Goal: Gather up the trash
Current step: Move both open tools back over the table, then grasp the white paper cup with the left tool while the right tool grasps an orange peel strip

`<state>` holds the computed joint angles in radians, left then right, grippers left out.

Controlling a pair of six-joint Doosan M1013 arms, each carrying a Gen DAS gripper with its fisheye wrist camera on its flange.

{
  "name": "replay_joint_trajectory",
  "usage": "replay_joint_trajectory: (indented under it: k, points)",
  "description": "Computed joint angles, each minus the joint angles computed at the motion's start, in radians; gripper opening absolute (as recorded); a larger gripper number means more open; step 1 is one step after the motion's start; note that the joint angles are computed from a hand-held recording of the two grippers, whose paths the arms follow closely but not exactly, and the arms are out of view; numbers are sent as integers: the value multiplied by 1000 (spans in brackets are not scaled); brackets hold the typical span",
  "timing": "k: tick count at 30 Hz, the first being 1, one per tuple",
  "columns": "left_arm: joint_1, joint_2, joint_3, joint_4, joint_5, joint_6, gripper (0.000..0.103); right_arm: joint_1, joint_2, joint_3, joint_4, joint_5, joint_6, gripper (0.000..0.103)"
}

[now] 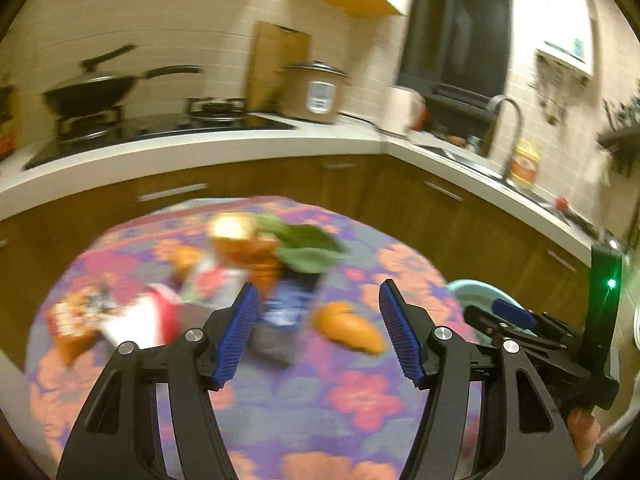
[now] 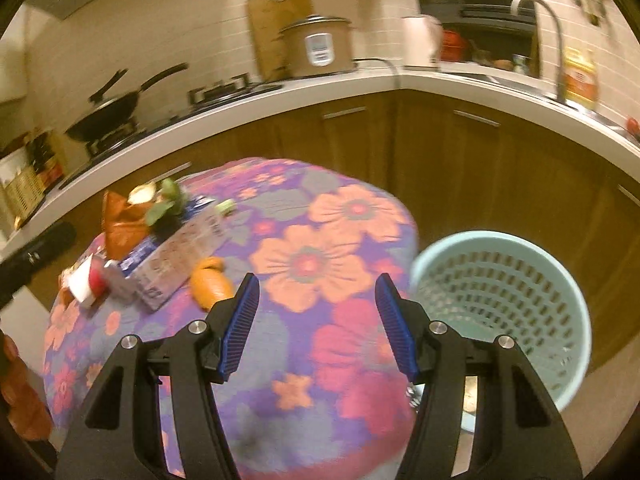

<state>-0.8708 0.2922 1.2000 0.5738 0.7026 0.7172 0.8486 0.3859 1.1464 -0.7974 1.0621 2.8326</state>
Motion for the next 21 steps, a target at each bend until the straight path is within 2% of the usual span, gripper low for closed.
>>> replay_joint_trajectory:
  k: [7,8,12,15,21]
  points:
    - [62,-41,48,60,73,-30,63,-18,68,-88,96,-3,-132,56]
    - [72,-43,51,49,75,-14,66,-21,79,-103,113,0,-151,56]
    - [115,-36,51,-34,99,107,68,-25,124,-164,150,33,-221,56]
    - [150,-25,48,-176,85,243,76,-27,142,-188,164,47,-255,56]
    - [175,16,13,-248,119,375,77,-40,158,-212,224,55,-313,56]
